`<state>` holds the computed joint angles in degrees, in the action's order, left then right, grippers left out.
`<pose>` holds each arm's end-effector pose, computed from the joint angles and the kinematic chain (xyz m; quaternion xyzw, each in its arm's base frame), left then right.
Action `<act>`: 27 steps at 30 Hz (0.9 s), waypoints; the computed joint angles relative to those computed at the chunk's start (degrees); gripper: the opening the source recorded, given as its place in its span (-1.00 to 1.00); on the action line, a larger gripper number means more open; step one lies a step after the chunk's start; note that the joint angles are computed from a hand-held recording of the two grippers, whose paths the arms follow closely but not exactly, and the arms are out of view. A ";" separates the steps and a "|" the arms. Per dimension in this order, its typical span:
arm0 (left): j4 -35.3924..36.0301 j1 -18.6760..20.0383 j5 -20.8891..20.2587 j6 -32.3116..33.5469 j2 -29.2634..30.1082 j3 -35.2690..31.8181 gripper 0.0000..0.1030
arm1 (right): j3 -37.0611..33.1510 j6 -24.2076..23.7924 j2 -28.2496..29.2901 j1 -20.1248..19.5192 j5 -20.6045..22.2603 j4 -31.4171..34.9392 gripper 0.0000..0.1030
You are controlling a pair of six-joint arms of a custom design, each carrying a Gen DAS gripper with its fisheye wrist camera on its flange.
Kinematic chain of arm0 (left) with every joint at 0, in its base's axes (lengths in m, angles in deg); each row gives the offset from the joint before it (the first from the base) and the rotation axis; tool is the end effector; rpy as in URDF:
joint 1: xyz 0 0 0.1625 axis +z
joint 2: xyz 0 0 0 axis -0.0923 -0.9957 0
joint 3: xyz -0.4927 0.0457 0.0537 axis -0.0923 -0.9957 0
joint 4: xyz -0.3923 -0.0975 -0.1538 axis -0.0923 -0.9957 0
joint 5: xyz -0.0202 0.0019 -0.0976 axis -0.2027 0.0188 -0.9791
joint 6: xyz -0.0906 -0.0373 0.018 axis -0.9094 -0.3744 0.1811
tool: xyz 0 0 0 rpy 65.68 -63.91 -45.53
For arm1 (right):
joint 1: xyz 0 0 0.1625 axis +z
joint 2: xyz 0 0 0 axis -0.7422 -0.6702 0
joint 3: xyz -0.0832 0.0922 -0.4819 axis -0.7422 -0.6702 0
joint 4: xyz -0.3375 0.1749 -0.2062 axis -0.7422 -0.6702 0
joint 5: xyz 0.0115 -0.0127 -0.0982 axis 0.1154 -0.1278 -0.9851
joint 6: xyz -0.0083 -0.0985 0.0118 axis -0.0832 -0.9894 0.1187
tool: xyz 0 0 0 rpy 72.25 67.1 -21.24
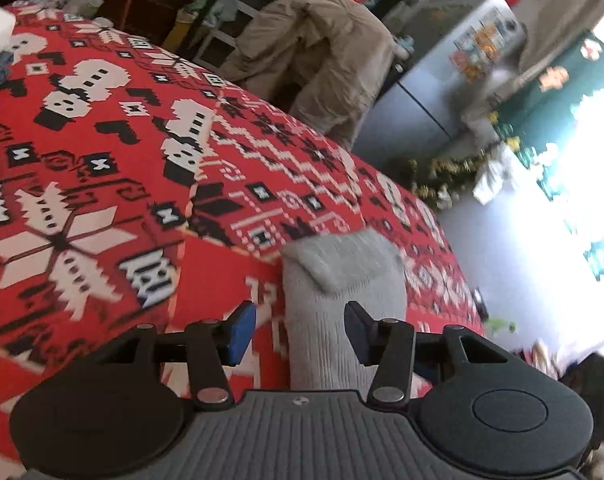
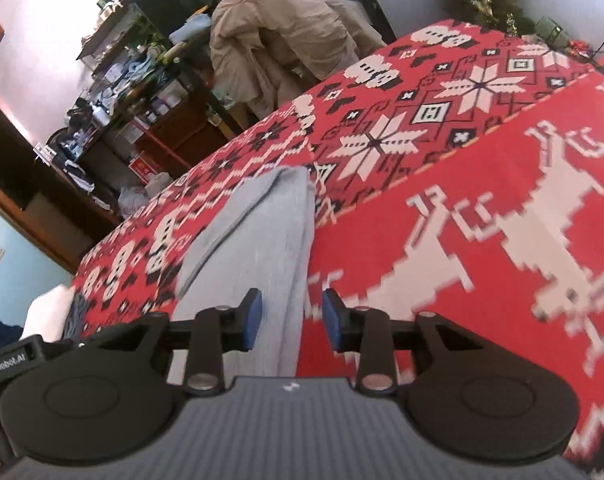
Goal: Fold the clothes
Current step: 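Open both grippers and grasp the grey shirt strip at its end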
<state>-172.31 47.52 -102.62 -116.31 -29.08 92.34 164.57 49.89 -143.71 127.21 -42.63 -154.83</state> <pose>-0.2730 -0.5310 0.0362 -0.0909 0.8756 -0.4619 0.1083 0.0292 -0.5984 0.2785 0.1320 -0.9465 0.2882 0.0604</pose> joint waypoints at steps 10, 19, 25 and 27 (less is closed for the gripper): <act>-0.71 2.66 -2.27 1.46 2.78 -3.59 -0.01 | -3.87 4.22 4.34 -0.34 2.16 0.44 -0.28; -11.57 3.19 -5.31 -0.03 3.15 -1.85 0.10 | -5.00 9.93 4.20 -1.44 6.04 4.03 -0.24; -8.40 4.24 -4.98 -4.71 3.49 -2.88 0.10 | -4.81 9.57 5.11 -0.93 4.78 2.67 -0.27; -8.44 4.40 -4.61 -4.70 3.66 -3.42 0.10 | -4.84 9.95 5.18 -1.04 5.14 2.77 -0.27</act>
